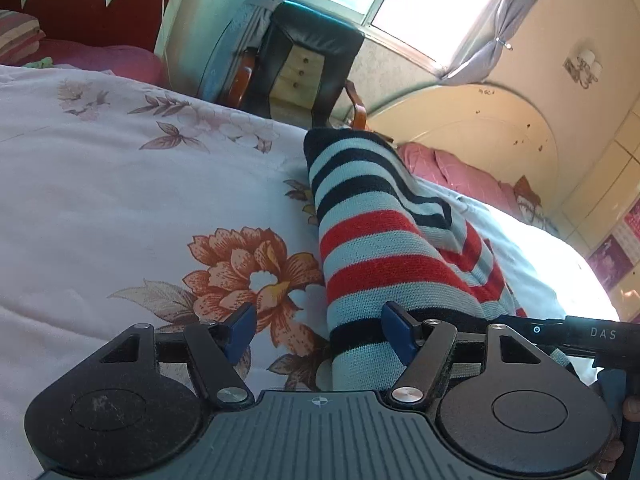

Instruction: Fold small clothes

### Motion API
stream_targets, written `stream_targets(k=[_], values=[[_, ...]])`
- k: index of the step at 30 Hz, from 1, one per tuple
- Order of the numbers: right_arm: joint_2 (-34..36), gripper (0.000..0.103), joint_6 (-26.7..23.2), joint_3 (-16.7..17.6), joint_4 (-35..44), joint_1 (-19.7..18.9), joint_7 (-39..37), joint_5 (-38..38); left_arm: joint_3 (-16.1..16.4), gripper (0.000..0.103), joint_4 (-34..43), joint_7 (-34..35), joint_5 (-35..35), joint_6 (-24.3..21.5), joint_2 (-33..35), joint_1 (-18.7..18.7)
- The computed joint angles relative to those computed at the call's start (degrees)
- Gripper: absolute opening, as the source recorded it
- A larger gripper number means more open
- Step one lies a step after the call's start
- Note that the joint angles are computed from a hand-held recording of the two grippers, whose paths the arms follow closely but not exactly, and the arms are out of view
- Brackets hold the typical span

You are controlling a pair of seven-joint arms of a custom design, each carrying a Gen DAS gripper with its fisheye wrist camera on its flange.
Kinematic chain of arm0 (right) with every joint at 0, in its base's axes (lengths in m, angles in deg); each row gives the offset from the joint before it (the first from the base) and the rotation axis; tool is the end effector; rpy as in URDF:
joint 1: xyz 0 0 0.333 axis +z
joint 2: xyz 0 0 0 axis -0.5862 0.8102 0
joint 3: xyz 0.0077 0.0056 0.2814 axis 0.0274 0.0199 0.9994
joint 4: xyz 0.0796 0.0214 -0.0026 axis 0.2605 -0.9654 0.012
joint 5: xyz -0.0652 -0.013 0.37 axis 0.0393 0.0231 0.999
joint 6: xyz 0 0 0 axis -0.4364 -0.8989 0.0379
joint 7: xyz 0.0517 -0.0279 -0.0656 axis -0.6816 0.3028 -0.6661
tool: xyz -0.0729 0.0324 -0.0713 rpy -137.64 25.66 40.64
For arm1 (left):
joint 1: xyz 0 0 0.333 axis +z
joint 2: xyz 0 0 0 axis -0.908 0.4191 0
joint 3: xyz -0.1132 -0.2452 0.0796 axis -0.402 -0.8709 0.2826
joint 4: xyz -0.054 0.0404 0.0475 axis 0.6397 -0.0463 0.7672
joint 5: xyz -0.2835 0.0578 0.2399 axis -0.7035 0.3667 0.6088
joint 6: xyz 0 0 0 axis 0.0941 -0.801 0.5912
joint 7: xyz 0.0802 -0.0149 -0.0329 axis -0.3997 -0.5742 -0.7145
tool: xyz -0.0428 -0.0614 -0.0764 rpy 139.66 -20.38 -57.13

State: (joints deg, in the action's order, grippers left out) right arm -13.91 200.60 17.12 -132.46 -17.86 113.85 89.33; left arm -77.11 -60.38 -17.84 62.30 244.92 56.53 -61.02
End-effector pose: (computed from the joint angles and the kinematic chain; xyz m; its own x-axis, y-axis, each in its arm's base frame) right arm 0.4955 0.1012 0.4539 0.2843 -0.8765 -0.3885 -0.8106 -0.0034 -0.5856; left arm 0.4505 -0.1794 0.4667 0.1346 -0.9113 0.3892 -0.6529 -0.3770 -0.6570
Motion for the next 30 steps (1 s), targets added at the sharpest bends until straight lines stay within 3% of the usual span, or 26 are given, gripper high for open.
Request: stream_targets(k=[3,6,7,8,10,12,15,17,20,22,24,27,29,30], values=[[0.65,0.057,3.30,2.39,-0.63,0.14,2.27,-6.18,-0.49,0.068,1.15,-0.38,1.18,-1.58,0.63,0.50],[0.88,0.039,6.95,1.96,-1.41,2.32,-1.80,-6.12,0.43,0.068,1.14,-0.70,1.30,-1.28,0.86,-0.50],[0.69,0.021,6.55,0.55,-1.27,3.68,-5.74,-2.66,0.19,0.068,1.17,-1.15,1.63,-1.53,0.58,-0.25],[-0.17,0.021,5.67,-1.18,-1.25,5.18,-11.24,2.96,-0.18,0.061,1.07,-1.55,2.24,-1.12,0.25,0.14],[-2.46,0.020,9.28,-2.46,-2.66,7.51,-23.02,12.13,0.56,0.054,1.00,-0.48,1.58,0.38,0.27,-1.06],[-4.73,0.020,10.68,-3.79,-3.47,9.02,-32.27,19.82,-1.83,0.054,1.99,-1.49,3.07,0.33,0.61,0.98],[-7.26,0.020,11.10,-4.56,-4.40,8.71,-40.47,27.43,-2.58,0.054,4.42,-1.13,4.29,-0.54,2.71,0.95],[-6.57,0.020,10.12,-3.87,-4.44,6.37,-38.99,26.02,-4.74,0.055,7.65,-3.05,9.22,-4.78,4.64,2.54],[-1.16,0.020,8.20,-1.72,-3.61,1.66,-27.00,17.42,-6.89,0.063,12.05,-7.34,17.96,-9.76,7.14,3.91],[-1.06,0.021,6.50,-2.93,-3.58,1.86,-28.18,21.79,-5.97,0.063,13.54,-6.67,19.83,-12.11,7.59,2.55],[-1.21,0.025,5.92,-1.79,-3.36,0.52,-24.84,20.59,-3.67,0.063,13.60,-4.00,18.53,-12.90,7.24,0.18],[-1.53,0.036,3.86,-1.66,-2.66,-0.78,-21.11,19.54,0.17,0.063,11.88,-1.48,16.29,-12.21,4.63,-3.25],[-1.32,0.060,2.49,-1.50,-1.95,-1.68,-18.29,17.26,2.29,0.063,9.75,-0.75,15.59,-10.61,2.70,-5.16],[-1.01,0.064,0.77,-1.64,-1.26,-2.07,-16.93,15.90,2.92,0.063,9.17,-0.05,14.84,-10.92,2.34,-5.93]])
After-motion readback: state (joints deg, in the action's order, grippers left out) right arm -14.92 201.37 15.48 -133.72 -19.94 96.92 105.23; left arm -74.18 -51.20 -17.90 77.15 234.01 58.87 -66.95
